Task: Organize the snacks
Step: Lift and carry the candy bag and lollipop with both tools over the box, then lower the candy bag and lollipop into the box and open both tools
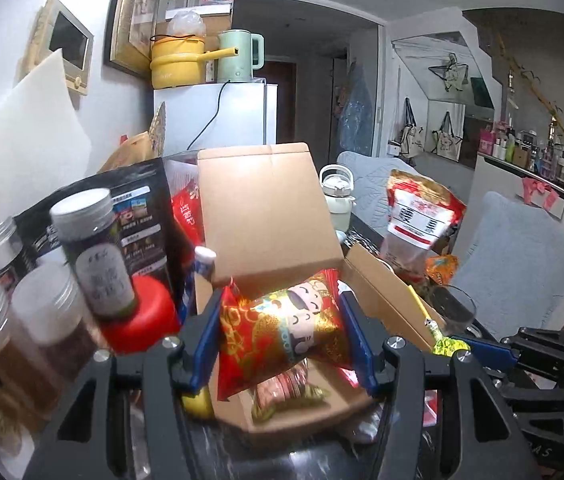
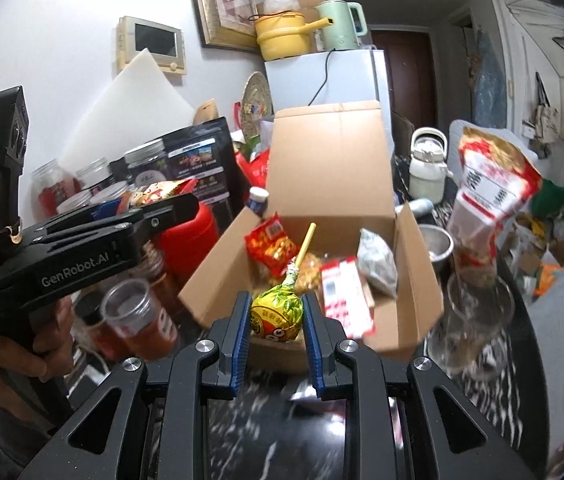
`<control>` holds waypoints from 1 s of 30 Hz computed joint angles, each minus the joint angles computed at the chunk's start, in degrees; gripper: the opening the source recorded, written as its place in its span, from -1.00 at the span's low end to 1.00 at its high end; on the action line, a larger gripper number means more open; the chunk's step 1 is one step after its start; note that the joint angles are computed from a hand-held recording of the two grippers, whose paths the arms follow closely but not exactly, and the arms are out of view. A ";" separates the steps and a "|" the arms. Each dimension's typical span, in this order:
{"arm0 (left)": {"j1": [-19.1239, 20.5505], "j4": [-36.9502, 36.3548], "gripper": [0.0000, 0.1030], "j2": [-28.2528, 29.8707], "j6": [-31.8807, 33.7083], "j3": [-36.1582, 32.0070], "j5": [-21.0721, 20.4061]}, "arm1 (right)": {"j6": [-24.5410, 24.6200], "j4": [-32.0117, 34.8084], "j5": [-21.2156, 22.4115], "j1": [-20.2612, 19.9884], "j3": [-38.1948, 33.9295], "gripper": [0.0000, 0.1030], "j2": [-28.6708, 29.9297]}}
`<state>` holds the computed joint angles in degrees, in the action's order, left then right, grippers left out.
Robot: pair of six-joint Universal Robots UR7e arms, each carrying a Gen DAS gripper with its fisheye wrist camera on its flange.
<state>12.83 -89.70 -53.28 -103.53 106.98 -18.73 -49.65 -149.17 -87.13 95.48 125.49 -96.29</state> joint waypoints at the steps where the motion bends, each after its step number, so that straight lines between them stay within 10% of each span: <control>1: 0.80 -1.60 0.07 -0.13 1.62 0.19 0.55 | -0.21 -0.74 -0.15 0.22 -0.57 -0.52 1.08; 14: 8.65 -16.04 0.07 0.88 17.73 -0.46 5.26 | -0.04 -5.61 -0.83 1.91 -9.96 -0.52 14.75; 30: 15.77 -23.96 0.07 3.67 26.34 -2.67 1.63 | 0.65 -6.37 -5.46 1.92 -15.92 -0.52 24.87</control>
